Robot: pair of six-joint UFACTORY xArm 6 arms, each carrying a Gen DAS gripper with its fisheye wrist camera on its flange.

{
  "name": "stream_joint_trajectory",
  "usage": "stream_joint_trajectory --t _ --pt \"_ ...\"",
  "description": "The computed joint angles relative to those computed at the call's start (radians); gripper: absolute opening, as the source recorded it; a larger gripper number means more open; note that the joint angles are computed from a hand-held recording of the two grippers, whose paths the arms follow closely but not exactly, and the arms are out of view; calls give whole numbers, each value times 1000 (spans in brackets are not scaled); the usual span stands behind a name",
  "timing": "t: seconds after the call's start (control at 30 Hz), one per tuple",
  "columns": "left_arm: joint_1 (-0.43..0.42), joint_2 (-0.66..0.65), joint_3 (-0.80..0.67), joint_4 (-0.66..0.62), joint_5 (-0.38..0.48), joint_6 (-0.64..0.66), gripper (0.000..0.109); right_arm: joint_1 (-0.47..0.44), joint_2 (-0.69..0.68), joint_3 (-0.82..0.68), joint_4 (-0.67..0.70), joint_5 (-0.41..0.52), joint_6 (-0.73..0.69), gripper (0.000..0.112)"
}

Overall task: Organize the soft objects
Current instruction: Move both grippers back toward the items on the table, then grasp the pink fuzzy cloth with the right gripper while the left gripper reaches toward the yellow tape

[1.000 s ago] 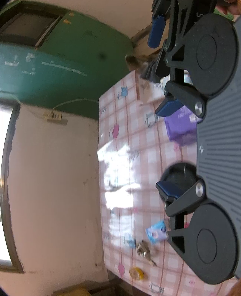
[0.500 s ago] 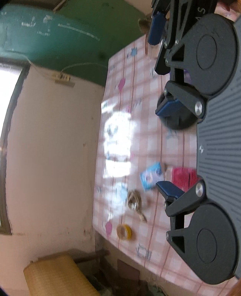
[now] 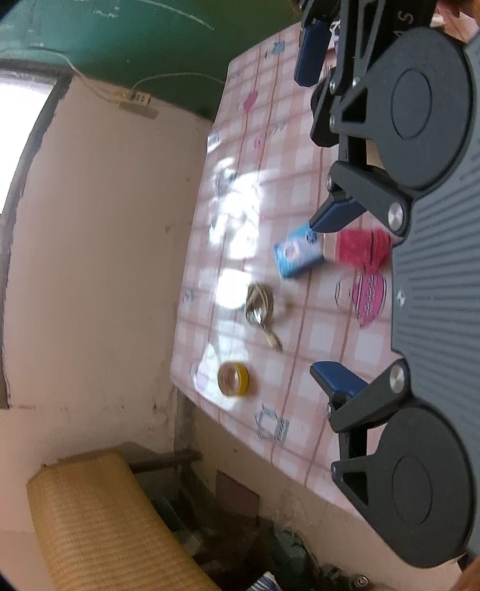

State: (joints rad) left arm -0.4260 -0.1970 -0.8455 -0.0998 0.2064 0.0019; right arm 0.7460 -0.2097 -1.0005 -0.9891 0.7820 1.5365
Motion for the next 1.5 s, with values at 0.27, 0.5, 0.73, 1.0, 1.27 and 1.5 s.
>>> stream_joint_trajectory --t 0.27,0.5,0.73,1.0,1.27,1.5 --pt "75 16 -2 -132 11 149 80 11 146 -114 0 -38 7 78" --pt "145 82 -26 -162 32 190 81 42 254 -137 -26 -41 103 79" --pt "172 171 -87 -237 53 276 81 55 420 -249 31 66 128 79" --pt "167 302 -207 -327 29 366 89 3 538 -320 56 54 130 67" --pt "175 577 -494 -188 -10 256 94 -7 466 -212 -123 -62 198 21" --pt "173 811 -778 125 -9 22 94 18 391 -129 -211 -112 203 21"
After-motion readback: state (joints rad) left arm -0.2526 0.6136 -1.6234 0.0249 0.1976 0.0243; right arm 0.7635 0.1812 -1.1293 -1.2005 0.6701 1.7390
